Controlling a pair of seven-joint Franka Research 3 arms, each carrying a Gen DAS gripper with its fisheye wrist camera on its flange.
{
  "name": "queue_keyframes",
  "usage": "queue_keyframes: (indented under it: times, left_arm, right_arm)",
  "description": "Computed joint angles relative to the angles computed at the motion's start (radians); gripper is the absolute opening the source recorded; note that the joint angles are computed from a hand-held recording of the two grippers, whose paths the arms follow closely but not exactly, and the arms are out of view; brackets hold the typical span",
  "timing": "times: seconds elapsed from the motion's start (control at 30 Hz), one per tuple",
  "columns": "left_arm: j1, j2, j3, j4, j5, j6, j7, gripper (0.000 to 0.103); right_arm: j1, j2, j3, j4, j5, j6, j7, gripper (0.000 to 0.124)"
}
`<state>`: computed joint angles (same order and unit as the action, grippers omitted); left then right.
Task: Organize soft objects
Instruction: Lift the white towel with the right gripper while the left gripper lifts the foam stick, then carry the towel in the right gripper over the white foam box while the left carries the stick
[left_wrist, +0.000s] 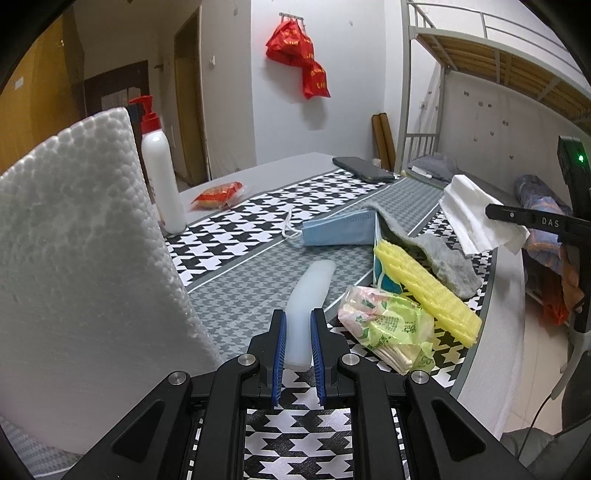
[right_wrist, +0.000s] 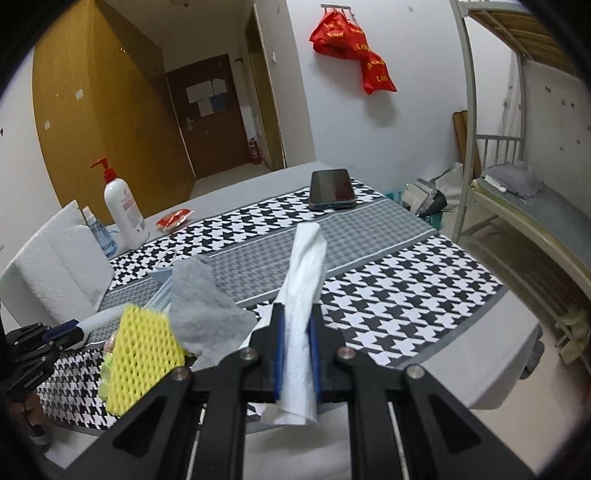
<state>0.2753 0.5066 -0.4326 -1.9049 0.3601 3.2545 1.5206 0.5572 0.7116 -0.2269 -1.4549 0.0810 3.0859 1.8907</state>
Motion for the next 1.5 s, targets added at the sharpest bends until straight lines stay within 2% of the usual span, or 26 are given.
queue_keyframes:
  times: [0.23, 0.33, 0.63, 0.7, 0.77, 0.83, 0.93, 1.07, 1.27, 1.4, 1.5]
  left_arm:
    - [-0.027, -0.023, 0.029, -0.024, 0.045, 0.057, -0.017, 0.015]
    - [-0.056, -0.034, 0.06, -0.027, 0.059, 0.068, -0.039, 0.015]
    - [-0.144, -0.099, 0.166, -0.075, 0.081, 0.134, -0.134, 0.015]
    - [-0.206, -0.125, 0.233, -0.098, 0.061, 0.161, -0.147, 0.015]
    - [-0.229, -0.146, 0.259, -0.121, 0.064, 0.178, -0.156, 0.015]
    - [-0.301, -0.172, 0.33, -0.148, 0.027, 0.198, -0.137, 0.015]
    - [-0.37, -0.206, 0.392, -0.188, -0.034, 0.223, -0.101, 0.015]
    - [-0.416, -0.249, 0.429, -0.24, -0.123, 0.256, -0.046, 0.015]
    - [-0.472, -0.308, 0.454, -0.314, -0.3, 0.295, 0.081, 0.015]
    - [-0.501, -0.348, 0.448, -0.363, -0.45, 0.343, 0.186, 0.015]
    - [-0.523, -0.372, 0.435, -0.392, -0.585, 0.38, 0.286, 0.015]
  right_arm:
    - [-0.063, -0.029, 0.095, -0.045, 0.051, 0.071, -0.074, 0.015]
    - [-0.077, -0.038, 0.119, -0.054, 0.079, 0.085, -0.11, 0.015]
    - [-0.034, -0.081, 0.091, -0.112, 0.14, 0.146, -0.175, 0.015]
    - [-0.014, -0.09, 0.073, -0.126, 0.154, 0.157, -0.185, 0.015]
    - [0.0, -0.101, 0.062, -0.14, 0.168, 0.168, -0.196, 0.015]
    - [0.002, -0.114, 0.068, -0.156, 0.179, 0.186, -0.214, 0.015]
    - [-0.004, -0.133, 0.092, -0.177, 0.197, 0.209, -0.25, 0.015]
    - [-0.019, -0.162, 0.135, -0.21, 0.219, 0.247, -0.304, 0.015]
    - [-0.051, -0.205, 0.213, -0.257, 0.25, 0.303, -0.384, 0.015]
    - [-0.103, -0.227, 0.296, -0.285, 0.241, 0.343, -0.424, 0.015]
    - [-0.101, -0.235, 0.312, -0.293, 0.241, 0.362, -0.453, 0.015]
